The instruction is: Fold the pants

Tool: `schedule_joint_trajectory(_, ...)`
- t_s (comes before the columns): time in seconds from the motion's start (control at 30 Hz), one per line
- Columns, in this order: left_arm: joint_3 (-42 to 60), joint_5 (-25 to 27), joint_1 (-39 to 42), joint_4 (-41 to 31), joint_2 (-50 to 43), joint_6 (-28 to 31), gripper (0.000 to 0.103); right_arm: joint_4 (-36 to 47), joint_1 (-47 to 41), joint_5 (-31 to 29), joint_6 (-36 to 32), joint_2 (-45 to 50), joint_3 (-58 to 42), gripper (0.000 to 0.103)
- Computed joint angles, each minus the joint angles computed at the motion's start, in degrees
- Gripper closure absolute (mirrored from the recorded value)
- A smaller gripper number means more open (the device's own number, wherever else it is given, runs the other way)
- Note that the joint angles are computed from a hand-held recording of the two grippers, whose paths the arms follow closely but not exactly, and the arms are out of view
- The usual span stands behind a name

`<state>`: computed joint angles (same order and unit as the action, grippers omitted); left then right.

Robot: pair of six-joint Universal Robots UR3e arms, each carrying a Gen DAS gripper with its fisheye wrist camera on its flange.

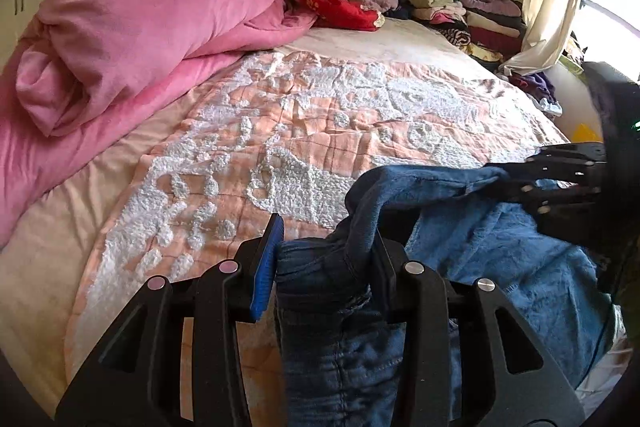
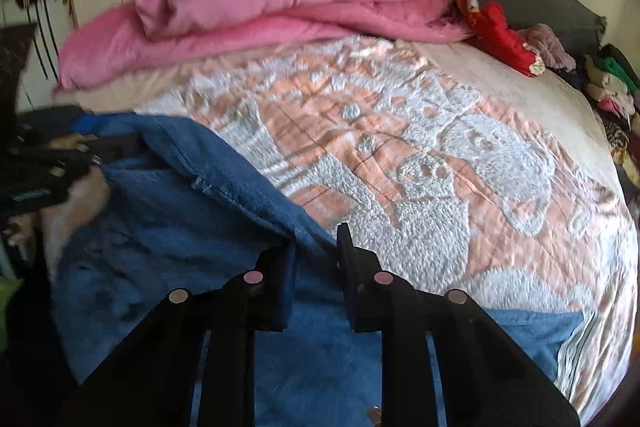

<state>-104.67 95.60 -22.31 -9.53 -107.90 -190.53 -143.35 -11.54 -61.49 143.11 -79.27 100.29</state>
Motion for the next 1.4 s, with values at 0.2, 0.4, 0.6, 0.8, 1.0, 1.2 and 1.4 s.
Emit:
schedule_joint_trajectory(0.2,-4.83,1.56,-2.38,2.70,3.93,-0.21,0.071,4.39,-6.30,8.16,-2.99,-15.59,11.58,0.091)
schedule_joint_trajectory(0.4,-11.53,2.18,-4.63,4.53,9.31,-1.04,0.071,16.67,-13.47,14.13,-11.88,-34.83,23.68,0.093)
schedule_joint_trajectory(0.6,-17.58,3.90,-7.87,5.15,13.75,-2.83,0.071,45.56,-23.64,18.71,-26.44,-56.23,28.74,0.094)
schedule_joint_trajectory(0.8,-22.35,4.69,-9.78,4.15,17.54,-3.52,0.071,69.24,-29.69,17.56,-39.44,-68.69,28.49,0.094)
schedule_joint_trajectory(1.0,-24.16,7.20,-11.88,0.94,17.58,-4.37,0.070,68.40,-26.52,14.33,-36.98,-73.47,34.03,0.094)
schedule_joint_trajectory(1.2,-26.85,6.97,-11.51,-1.56,19.42,-6.14,0.066,65.63,-22.69,12.45,-34.44,-74.94,36.10,0.094)
schedule_joint_trajectory(1.4,-30.35,4.98,-10.09,-3.46,22.77,-7.46,0.059,60.21,-18.87,10.45,-31.02,-72.50,38.03,0.094)
